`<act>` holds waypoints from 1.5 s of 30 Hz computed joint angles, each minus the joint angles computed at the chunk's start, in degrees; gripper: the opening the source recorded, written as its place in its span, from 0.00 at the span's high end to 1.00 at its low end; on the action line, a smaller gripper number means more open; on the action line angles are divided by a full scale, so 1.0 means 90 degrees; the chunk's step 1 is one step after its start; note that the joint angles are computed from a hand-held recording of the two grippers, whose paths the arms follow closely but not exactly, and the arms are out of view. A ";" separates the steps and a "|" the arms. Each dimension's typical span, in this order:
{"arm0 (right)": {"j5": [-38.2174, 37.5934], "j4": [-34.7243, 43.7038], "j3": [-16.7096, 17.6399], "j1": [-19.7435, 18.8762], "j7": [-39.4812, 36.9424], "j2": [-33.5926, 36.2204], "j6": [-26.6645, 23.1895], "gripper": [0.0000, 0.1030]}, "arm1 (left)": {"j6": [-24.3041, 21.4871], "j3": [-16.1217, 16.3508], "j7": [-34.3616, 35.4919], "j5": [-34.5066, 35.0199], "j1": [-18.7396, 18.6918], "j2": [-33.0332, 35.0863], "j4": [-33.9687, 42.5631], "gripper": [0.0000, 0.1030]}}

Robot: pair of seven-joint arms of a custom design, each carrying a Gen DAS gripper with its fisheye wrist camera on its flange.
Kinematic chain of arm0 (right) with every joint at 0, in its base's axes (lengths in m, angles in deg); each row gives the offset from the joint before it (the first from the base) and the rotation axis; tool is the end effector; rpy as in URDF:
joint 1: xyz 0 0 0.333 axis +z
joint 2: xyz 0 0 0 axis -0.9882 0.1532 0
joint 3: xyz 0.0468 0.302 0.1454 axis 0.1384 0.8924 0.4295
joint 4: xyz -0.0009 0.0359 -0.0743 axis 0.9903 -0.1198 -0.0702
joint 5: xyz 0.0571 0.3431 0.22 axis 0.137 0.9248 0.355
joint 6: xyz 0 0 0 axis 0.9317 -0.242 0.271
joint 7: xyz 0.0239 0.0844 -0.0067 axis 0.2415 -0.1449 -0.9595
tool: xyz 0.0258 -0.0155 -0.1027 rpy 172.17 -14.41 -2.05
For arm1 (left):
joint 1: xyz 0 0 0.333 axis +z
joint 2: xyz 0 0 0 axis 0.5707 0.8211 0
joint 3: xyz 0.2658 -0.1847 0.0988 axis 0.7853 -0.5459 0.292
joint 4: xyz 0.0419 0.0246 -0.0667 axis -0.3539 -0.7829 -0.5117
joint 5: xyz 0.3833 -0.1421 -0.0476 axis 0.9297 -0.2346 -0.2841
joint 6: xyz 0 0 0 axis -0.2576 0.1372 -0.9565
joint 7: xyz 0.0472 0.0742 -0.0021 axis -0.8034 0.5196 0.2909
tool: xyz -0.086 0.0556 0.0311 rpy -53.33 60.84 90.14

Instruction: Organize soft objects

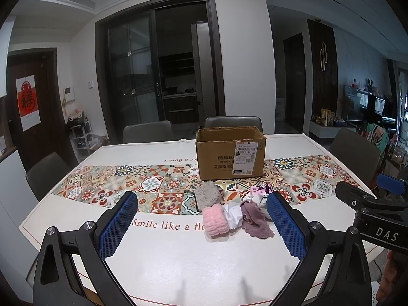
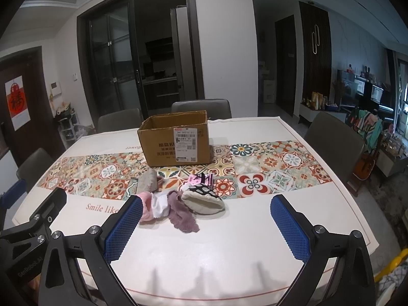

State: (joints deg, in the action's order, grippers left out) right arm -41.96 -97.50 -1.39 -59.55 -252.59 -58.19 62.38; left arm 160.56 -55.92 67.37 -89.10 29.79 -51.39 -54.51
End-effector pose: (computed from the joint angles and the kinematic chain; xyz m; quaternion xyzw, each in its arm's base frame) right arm 0.6043 0.2425 0.5528 -0.3789 0.7908 -0.4126 0.2465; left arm 0.6794 -0.2662 0.5537 -0.3779 0.7519 -0.4604 0.2827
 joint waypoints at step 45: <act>0.1558 0.0874 -0.0424 -0.0195 -0.0909 0.1103 0.0592 0.01 | -0.2356 0.1175 -0.1468 0.1427 -0.0916 0.1775 0.2605 0.02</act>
State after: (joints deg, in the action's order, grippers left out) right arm -27.94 -89.63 -5.21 -61.31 -260.77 -48.26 67.71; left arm 139.36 -45.35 54.15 -76.25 21.55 -35.41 -31.06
